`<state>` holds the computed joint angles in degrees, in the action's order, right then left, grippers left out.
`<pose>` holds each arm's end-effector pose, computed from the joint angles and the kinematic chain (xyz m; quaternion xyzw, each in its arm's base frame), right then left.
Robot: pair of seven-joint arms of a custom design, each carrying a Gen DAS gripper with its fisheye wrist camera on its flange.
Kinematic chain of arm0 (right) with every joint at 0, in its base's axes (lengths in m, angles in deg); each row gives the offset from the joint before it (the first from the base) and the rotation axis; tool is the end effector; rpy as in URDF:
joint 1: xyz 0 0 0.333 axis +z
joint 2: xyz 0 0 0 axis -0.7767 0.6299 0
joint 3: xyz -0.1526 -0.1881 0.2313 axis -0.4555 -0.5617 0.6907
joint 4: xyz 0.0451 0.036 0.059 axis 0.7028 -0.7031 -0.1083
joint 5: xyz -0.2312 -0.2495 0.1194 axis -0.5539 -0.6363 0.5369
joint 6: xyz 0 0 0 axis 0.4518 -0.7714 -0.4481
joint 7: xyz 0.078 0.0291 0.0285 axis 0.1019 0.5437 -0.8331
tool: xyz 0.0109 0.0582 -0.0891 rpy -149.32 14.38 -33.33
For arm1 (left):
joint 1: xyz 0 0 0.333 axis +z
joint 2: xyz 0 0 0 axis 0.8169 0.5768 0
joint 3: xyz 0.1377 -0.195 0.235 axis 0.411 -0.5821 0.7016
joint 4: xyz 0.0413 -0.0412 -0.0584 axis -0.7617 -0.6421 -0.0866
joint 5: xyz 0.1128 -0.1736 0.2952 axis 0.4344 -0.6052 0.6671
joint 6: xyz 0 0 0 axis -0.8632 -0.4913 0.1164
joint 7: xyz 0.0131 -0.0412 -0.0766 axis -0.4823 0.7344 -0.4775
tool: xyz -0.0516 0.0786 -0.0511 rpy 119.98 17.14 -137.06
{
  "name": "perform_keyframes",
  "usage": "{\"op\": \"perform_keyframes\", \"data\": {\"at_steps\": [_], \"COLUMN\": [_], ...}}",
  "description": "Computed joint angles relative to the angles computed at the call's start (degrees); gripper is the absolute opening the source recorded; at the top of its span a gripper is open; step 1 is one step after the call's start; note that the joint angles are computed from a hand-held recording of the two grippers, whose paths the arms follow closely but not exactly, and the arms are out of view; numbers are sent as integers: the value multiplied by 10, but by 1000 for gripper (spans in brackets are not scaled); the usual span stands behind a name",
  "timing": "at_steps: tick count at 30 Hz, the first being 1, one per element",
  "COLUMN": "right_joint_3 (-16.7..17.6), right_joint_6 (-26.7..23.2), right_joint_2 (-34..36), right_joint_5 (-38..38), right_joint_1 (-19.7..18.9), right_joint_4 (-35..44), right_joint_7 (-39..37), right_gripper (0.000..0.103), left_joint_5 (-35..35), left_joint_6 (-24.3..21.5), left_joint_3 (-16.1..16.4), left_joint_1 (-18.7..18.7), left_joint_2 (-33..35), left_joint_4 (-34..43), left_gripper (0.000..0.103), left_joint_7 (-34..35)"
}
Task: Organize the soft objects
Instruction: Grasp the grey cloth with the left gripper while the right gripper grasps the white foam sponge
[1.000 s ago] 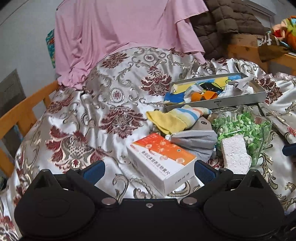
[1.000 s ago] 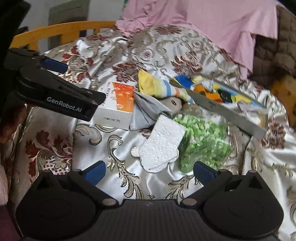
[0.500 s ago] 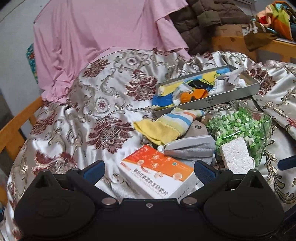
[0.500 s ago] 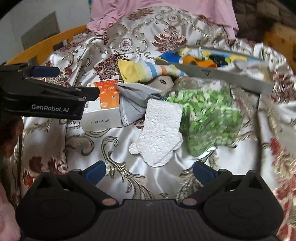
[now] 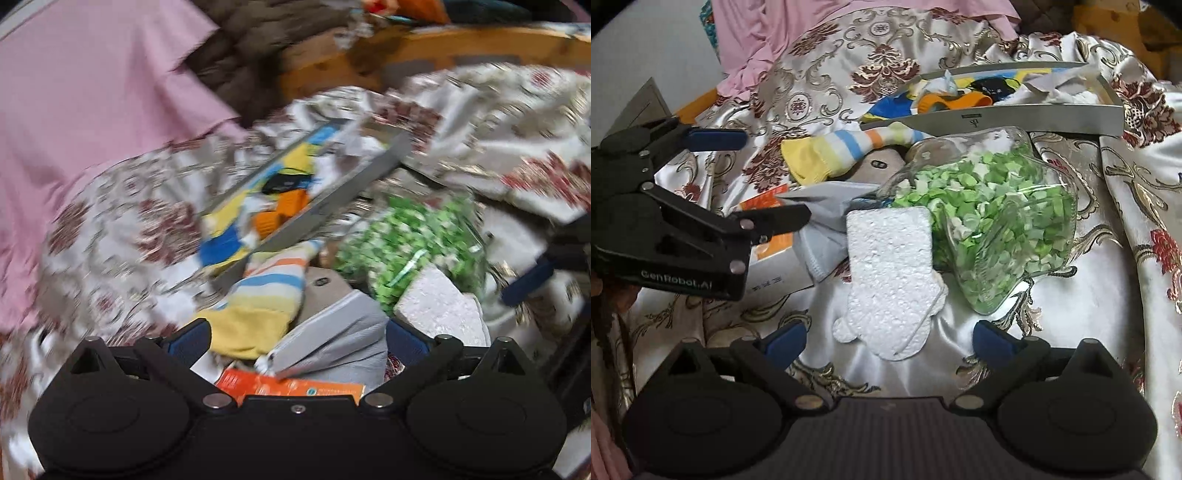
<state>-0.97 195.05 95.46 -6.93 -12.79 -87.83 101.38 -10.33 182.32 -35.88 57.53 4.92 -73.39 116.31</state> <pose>0.6410 0.4293 0.3165 -0.5845 0.7229 -0.1732 0.3253 0.7533 -0.1843 0.3536 -0.1353 0.8831 -0.3424 0.2910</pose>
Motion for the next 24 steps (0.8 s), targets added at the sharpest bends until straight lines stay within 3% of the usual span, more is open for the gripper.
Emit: {"op": "perform_keyframes", "data": {"at_steps": [8, 12, 19, 24], "right_joint_3": [-5, -6, -15, -23], "right_joint_6": [-9, -4, -13, -23], "right_joint_2": [18, 31, 49, 51], "right_joint_5": [5, 9, 13, 5], "right_joint_1": [1, -1, 3, 9], "right_joint_4": [26, 42, 69, 74], "right_joint_7": [11, 15, 22, 35], "right_gripper": [88, 85, 76, 65], "left_joint_5": [69, 90, 112, 116], "left_joint_6": [-175, -225, -236, -225], "left_joint_3": [67, 94, 122, 122], "left_joint_1": [-50, -69, -89, -88], "left_joint_2": [54, 67, 82, 79], "left_joint_4": [148, 188, 207, 197], "left_gripper": [87, 75, 49, 39], "left_joint_7": [42, 57, 60, 57]}}
